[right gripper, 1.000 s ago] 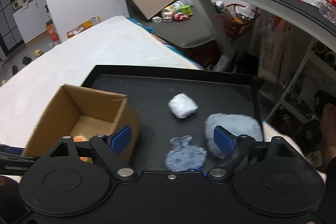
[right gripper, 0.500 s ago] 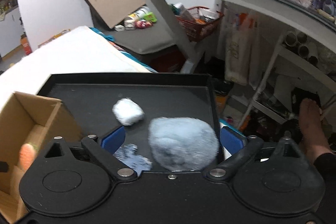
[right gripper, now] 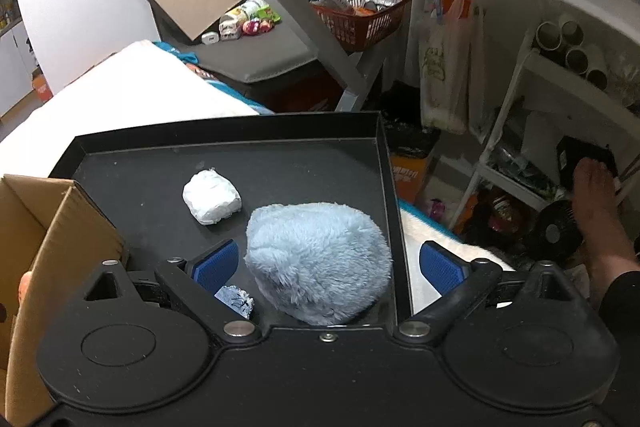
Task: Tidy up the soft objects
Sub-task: 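Move the right gripper to the grey fluffy ball and grasp it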
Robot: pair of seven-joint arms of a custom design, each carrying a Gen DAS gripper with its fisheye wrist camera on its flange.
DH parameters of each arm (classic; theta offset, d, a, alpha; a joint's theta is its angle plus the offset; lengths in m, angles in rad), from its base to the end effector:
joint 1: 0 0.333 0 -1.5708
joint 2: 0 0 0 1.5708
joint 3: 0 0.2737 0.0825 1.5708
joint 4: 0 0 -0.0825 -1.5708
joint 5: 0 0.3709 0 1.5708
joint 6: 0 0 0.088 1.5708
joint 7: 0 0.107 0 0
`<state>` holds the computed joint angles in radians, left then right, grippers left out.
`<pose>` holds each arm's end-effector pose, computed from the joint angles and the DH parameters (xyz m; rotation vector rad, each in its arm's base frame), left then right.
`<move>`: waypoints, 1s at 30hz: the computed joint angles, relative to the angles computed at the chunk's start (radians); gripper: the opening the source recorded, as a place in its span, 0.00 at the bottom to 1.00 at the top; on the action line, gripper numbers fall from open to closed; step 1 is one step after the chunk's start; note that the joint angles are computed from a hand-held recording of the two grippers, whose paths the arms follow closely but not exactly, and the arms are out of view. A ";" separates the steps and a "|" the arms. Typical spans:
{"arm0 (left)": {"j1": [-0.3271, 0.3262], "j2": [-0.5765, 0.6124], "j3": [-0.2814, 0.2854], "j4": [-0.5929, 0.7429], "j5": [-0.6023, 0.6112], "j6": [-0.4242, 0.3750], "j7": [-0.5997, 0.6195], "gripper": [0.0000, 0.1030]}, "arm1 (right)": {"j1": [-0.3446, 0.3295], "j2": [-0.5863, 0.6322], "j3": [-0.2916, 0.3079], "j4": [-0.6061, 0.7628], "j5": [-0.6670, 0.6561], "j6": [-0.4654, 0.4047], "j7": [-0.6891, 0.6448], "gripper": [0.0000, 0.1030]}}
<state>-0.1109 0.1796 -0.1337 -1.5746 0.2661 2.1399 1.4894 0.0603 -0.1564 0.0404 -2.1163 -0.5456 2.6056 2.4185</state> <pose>0.6169 -0.1360 0.5371 -1.6632 2.1551 -0.2513 0.5429 0.0667 0.5164 -1.4533 2.1097 -0.8001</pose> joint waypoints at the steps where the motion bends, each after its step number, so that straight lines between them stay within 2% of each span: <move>1: -0.002 0.002 0.000 0.003 0.004 -0.003 -0.005 0.63 | 0.001 0.009 0.000 0.005 0.002 -0.004 -0.005 0.95; 5: -0.006 0.006 -0.002 0.008 0.008 -0.005 -0.003 0.63 | 0.010 0.051 -0.008 0.037 0.027 -0.031 -0.023 0.93; 6: -0.008 0.008 -0.003 0.009 0.008 -0.004 -0.003 0.63 | 0.014 0.055 -0.012 0.037 0.038 -0.030 -0.034 0.90; 8: -0.009 0.009 -0.002 0.011 0.008 -0.005 -0.005 0.63 | 0.026 0.073 -0.022 0.049 0.104 -0.048 -0.092 0.75; 14: -0.008 0.006 -0.004 0.012 -0.006 -0.003 0.002 0.63 | 0.033 0.067 -0.027 0.041 0.125 -0.037 -0.106 0.58; 30: 0.025 -0.022 0.001 -0.008 -0.086 0.005 0.045 0.63 | 0.027 -0.014 0.000 0.022 0.120 -0.022 -0.071 0.57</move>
<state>-0.0858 0.1581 -0.1330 -1.5829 0.1798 2.1447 1.5347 0.0875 -0.1700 0.0407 -2.0942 -0.4252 2.5837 2.3478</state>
